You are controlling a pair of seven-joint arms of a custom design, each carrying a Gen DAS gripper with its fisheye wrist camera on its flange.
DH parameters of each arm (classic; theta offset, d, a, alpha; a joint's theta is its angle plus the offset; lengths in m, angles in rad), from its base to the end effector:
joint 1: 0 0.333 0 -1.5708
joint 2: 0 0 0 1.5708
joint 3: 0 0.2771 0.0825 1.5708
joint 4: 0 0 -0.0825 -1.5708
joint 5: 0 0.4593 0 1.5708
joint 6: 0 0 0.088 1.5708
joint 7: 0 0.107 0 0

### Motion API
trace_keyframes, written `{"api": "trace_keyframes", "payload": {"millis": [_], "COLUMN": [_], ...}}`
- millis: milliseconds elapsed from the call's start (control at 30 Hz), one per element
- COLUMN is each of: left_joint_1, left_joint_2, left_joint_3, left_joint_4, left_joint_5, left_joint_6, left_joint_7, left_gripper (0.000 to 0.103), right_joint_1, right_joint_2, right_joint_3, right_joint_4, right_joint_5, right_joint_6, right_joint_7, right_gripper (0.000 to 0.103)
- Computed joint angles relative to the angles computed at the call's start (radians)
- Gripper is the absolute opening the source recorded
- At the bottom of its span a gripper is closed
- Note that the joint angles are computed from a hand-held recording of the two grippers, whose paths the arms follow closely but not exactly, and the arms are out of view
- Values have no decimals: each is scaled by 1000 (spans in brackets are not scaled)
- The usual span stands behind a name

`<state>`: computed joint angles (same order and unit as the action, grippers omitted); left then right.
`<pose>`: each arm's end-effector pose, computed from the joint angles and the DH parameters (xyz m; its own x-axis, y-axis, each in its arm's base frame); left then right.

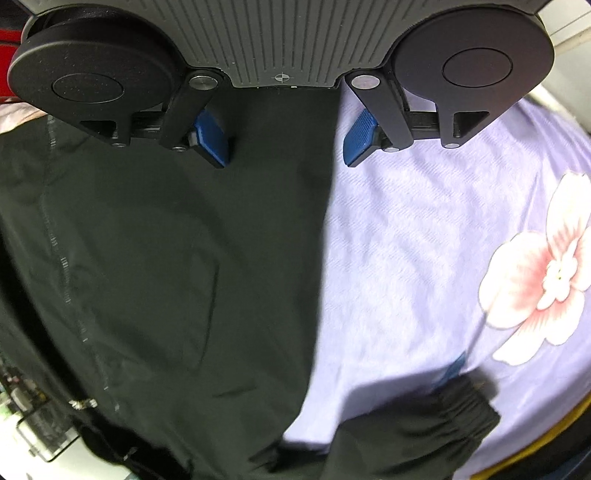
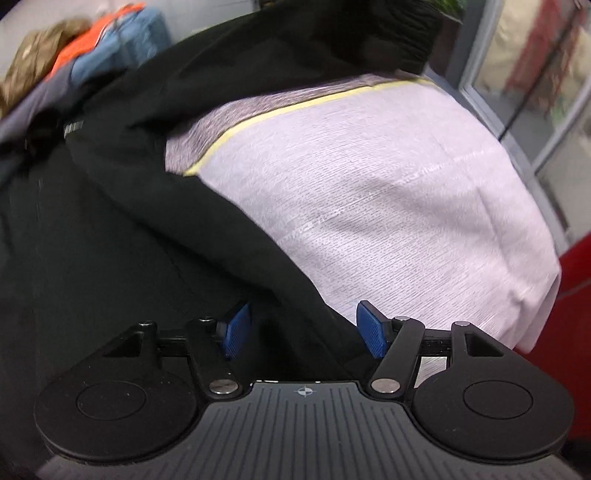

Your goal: Fold large clothes

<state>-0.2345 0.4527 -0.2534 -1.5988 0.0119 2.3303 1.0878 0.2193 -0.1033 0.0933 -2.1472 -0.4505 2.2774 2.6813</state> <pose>0.6756 -0.3367 0.3377 0.0047 -0.9753 0.2208 -0.9768 -0.0517 -0.2077 0.5849 0.1783 0.3995 -0.5200 -0.8539 0.0231 -0.7760 0.4608 -0.4307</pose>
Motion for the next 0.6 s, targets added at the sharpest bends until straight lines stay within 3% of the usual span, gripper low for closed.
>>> {"api": "trace_keyframes", "payload": {"millis": [100, 167, 233, 333, 400, 467, 500, 533, 600], "left_joint_1": [5, 1, -20, -33, -36, -41, -41, -35, -30], "left_joint_2": [-7, 10, 26, 51, 53, 41, 40, 27, 18], "left_joint_3": [-6, -8, 2, 3, 4, 13, 14, 15, 20], "left_joint_4": [-23, -8, 14, 62, 84, 92, 102, 96, 107], "left_joint_5": [-6, 6, 56, 89, 94, 104, 102, 94, 88], "left_joint_6": [21, 5, -14, -61, -80, -70, -60, -43, -17], "left_joint_7": [19, 51, 76, 127, 146, 131, 120, 112, 86], "left_gripper": [103, 103, 103, 103, 103, 103, 103, 103, 103], "right_joint_1": [4, 6, 6, 15, 22, 34, 40, 44, 44], "right_joint_2": [14, 16, 28, 58, 79, 93, 83, 54, 37], "right_joint_3": [-2, -9, -9, -5, -9, -8, -9, -8, -7], "right_joint_4": [9, 4, 9, 44, 73, 108, 104, 84, 87], "right_joint_5": [2, 36, 21, 3, 0, -43, -73, -91, -81], "right_joint_6": [-21, -1, 14, -27, -66, -131, -130, -114, -95], "right_joint_7": [-54, -108, -127, -151, -145, -107, -94, -91, -125], "right_gripper": [58, 27, 15, 12, 17, 56, 63, 69, 69]}}
